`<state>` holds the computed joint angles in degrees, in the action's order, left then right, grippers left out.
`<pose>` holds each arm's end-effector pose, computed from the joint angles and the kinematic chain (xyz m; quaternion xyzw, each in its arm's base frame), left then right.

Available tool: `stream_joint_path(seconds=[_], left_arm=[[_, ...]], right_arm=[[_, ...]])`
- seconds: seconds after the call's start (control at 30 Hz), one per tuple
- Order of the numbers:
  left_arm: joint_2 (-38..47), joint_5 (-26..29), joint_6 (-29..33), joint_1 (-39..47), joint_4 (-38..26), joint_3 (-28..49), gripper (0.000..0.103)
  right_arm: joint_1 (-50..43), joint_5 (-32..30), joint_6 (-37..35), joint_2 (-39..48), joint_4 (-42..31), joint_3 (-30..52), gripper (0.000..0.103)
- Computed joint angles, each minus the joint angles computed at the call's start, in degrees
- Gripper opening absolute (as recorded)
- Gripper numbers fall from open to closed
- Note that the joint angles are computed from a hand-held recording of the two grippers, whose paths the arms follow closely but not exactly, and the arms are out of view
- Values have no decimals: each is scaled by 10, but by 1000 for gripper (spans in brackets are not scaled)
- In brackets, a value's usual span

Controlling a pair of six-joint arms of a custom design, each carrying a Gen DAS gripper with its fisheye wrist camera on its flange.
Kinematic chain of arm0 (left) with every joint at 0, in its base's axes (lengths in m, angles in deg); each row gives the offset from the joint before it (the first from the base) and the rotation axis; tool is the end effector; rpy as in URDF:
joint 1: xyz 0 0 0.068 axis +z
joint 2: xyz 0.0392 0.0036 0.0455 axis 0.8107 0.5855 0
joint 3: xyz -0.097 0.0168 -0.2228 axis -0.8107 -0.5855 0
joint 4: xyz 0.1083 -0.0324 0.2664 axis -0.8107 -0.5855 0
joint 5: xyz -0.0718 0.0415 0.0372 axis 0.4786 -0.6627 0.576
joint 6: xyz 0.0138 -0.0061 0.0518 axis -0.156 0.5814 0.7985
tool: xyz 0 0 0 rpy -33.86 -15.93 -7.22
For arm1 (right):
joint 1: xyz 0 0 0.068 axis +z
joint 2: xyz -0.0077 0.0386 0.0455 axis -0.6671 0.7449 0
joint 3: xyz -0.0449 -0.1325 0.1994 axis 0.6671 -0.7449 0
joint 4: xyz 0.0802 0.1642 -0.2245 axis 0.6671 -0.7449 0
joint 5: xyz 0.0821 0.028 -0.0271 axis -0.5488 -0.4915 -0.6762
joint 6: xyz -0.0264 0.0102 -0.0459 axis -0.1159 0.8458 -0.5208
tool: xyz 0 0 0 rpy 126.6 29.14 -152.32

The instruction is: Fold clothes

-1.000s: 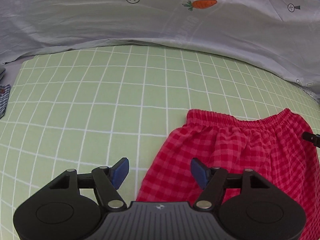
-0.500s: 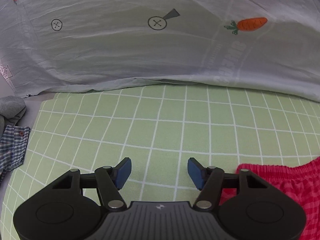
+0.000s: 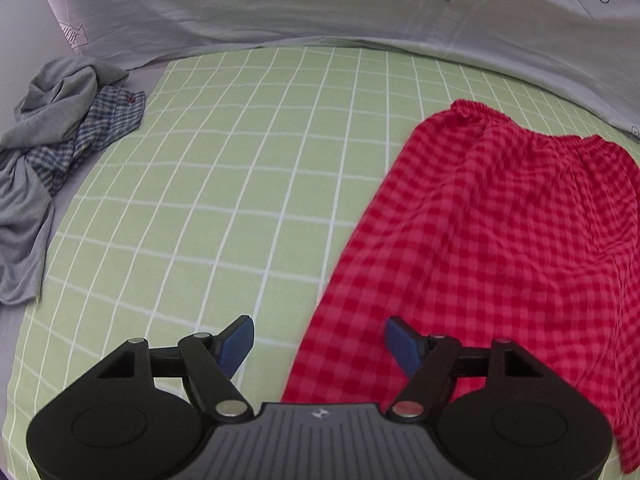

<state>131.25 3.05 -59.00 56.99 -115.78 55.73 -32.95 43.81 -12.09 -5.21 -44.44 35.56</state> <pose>0.2229 0.0168 0.1932 -0.1509 0.9635 0.0607 0.2124 0.2213 0.0355 0.1563 -0.0314 0.9424 0.0516 0.3289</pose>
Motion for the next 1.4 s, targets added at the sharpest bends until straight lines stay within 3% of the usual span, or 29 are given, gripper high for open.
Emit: stream_joint_path(seconds=[0.1, 0.13, 0.27, 0.4, 0.57, 0.73, 0.8, 0.87, 0.97, 1.1, 1.27, 1.4], left_arm=[[-89, 22, 60, 49, -56, -49, 74], [-113, 29, 84, 67, -69, -60, 75], [-161, 68, 167, 143, -85, -85, 79], [-160, 108, 241, 196, -92, -84, 80], [-167, 140, 306, 248, -97, -90, 87], [-162, 163, 345, 276, -81, -98, 94], [-156, 171, 352, 283, -80, -97, 94], [-149, 175, 353, 287, -79, -94, 95], [-143, 178, 360, 290, -77, -91, 97], [-139, 181, 367, 291, -74, -91, 99], [-145, 182, 369, 294, -77, -97, 100], [-153, 181, 370, 297, -88, -102, 100]], right_arm=[[80, 49, 37, -123, -78, -48, 64], [111, 68, 53, -155, -103, -58, 75], [274, 168, 161, -257, -193, -82, 87], [446, 288, 296, -235, -269, -62, 94], [527, 336, 373, -141, -268, -45, 96], [510, 380, 393, -88, -221, -43, 96], [507, 431, 417, -19, -226, -16, 96], [502, 472, 454, 19, -261, 8, 96], [468, 488, 481, 6, -318, 21, 96], [458, 462, 484, -44, -363, 2, 97], [488, 432, 532, -10, -389, -3, 98], [468, 426, 493, -30, -377, -5, 98]])
